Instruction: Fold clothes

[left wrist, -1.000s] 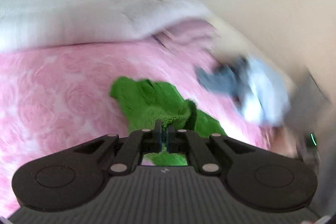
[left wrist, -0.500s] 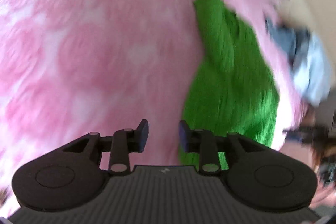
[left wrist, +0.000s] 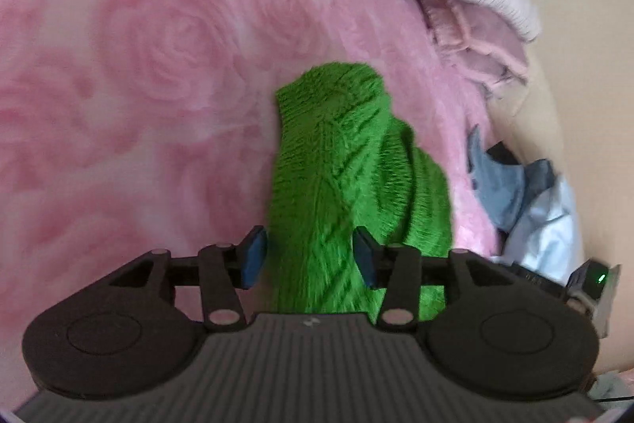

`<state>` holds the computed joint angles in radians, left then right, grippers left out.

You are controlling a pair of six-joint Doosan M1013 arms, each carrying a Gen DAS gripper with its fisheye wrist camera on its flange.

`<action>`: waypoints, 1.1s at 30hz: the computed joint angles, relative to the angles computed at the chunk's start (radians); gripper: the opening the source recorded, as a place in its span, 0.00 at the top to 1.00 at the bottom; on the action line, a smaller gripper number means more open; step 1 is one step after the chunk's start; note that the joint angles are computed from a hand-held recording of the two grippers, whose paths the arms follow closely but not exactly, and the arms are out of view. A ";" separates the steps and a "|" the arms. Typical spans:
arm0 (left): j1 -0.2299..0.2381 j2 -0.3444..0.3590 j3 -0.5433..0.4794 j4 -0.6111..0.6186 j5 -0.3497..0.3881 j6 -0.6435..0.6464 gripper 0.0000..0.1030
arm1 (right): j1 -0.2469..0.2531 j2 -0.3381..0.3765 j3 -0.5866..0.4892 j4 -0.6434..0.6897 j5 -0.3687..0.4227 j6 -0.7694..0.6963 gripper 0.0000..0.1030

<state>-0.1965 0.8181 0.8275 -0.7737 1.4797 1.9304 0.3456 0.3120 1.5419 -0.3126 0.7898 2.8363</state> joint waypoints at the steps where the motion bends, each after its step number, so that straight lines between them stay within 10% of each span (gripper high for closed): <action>1: -0.006 -0.001 0.009 -0.001 -0.017 0.004 0.62 | -0.010 0.013 -0.005 0.015 -0.019 -0.023 0.32; 4: -0.014 -0.026 0.060 -0.025 -0.082 0.059 0.87 | -0.015 0.048 -0.017 0.004 -0.064 -0.020 0.32; 6: -0.007 -0.060 0.113 -0.063 -0.138 0.121 0.88 | -0.005 0.065 -0.035 -0.030 -0.067 -0.033 0.85; 9: 0.025 -0.138 0.206 -0.146 -0.223 0.215 0.89 | 0.014 0.062 -0.054 -0.016 -0.097 -0.105 0.89; 15: 0.122 -0.262 0.230 -0.163 -0.309 0.243 0.90 | 0.061 0.017 -0.089 0.024 -0.276 -0.306 0.90; 20: 0.130 -0.213 0.030 -0.014 -0.426 0.231 0.80 | 0.063 0.109 -0.290 0.008 -0.383 -0.393 0.89; 23: 0.108 -0.114 -0.164 0.223 -0.440 0.016 0.65 | 0.063 0.230 -0.513 -0.035 -0.232 -0.348 0.58; 26: 0.124 -0.081 -0.224 0.330 -0.399 -0.062 0.59 | 0.090 0.266 -0.591 -0.159 -0.106 -0.227 0.50; 33: 0.201 -0.228 0.117 0.460 -0.288 -0.141 0.56 | 0.154 0.170 -0.379 0.055 0.007 -0.438 0.43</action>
